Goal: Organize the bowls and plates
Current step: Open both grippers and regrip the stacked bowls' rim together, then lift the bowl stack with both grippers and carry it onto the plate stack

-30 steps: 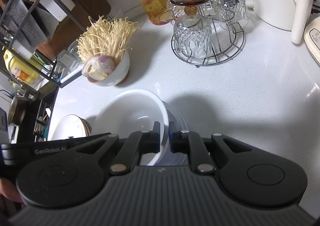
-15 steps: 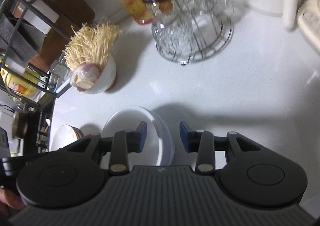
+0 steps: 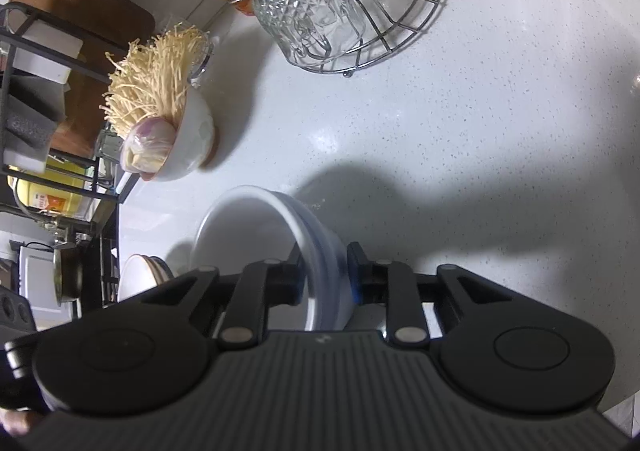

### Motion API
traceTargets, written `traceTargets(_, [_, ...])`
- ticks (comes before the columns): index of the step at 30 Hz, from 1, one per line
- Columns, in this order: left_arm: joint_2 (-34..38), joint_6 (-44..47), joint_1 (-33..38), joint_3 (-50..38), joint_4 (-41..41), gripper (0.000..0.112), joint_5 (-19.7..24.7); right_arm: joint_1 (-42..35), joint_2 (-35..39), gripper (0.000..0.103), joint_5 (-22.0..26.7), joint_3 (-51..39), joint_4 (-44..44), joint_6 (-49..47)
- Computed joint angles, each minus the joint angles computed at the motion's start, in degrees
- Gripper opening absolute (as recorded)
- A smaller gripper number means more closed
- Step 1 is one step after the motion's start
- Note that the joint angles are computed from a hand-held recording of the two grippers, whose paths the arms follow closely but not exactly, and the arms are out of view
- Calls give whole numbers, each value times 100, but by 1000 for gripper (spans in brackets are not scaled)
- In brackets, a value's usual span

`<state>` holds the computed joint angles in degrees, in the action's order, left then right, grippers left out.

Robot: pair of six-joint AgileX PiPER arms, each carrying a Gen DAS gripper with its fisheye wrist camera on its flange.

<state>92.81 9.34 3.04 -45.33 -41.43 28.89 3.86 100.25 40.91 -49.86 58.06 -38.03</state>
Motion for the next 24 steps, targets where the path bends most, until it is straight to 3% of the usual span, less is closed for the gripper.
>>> traceTargets(5, [133, -232, -119, -126, -54, 55, 60, -157, -37, 22, 91, 13, -96, -138])
traceTargets(16, [474, -1066, -824, -648, 771, 55, -38, -622, -152, 20, 305, 114, -284, -310])
traceTargets(24, [664, -925, -899, -608, 488, 54, -203, -824, -221, 17, 428, 190, -372, -395])
